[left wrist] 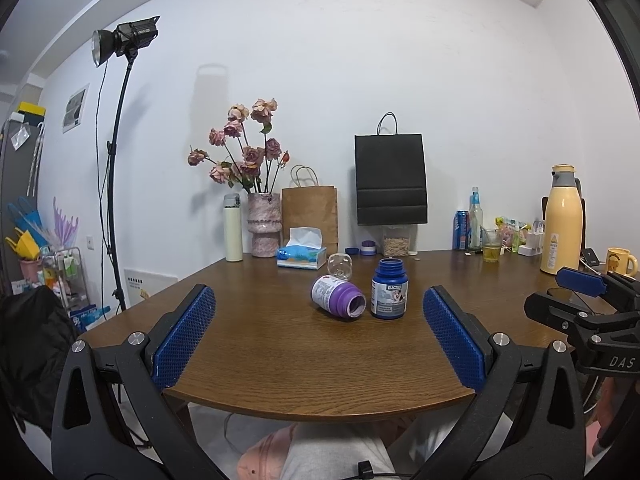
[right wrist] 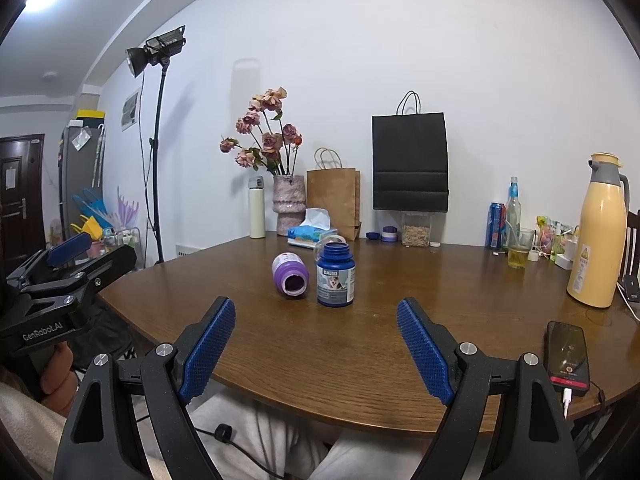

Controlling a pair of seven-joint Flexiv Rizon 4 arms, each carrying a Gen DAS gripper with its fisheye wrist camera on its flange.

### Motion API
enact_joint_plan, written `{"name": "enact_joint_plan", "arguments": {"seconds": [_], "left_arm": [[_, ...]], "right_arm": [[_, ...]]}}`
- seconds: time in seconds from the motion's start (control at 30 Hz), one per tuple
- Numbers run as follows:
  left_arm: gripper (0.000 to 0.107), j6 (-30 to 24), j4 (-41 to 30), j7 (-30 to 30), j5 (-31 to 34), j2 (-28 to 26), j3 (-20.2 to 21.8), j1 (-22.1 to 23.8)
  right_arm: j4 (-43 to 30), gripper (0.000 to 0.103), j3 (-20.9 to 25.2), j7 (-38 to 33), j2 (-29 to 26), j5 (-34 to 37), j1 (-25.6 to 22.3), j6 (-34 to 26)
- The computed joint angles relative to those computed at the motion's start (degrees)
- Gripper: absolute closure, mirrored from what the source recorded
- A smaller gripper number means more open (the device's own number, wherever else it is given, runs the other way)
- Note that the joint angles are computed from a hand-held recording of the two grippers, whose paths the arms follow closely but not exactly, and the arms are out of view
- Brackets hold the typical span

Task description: Flip cup upright

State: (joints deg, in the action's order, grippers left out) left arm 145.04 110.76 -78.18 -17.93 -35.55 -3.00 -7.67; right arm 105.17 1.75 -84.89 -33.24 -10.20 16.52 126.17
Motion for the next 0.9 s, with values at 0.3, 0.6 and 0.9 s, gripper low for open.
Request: {"name": "enact_joint_plan", "arguments": {"seconds": [0.3, 0.6, 0.9], "left_arm": [[0.004, -0.1, -0.4, 0.2, 0.8, -0.2, 0.0, 0.1], [0.004, -1.9, -0.1, -0.9, 1.5, 0.1, -0.2, 0.9], [0.004, -11.6, -7.7, -1.3, 7.4, -0.6, -1.9, 5.5]], "right_arm": [[0.1, 0.016, 0.0, 0.2, 0.0, 0.9, 0.0, 0.2], [-0.2, 0.016, -0.1, 0.1, 0.0, 0.3, 0.2, -0.6], [-4.7, 0.016, 4.4, 4.9, -2.5, -8.2, -4.8, -5.4]]}}
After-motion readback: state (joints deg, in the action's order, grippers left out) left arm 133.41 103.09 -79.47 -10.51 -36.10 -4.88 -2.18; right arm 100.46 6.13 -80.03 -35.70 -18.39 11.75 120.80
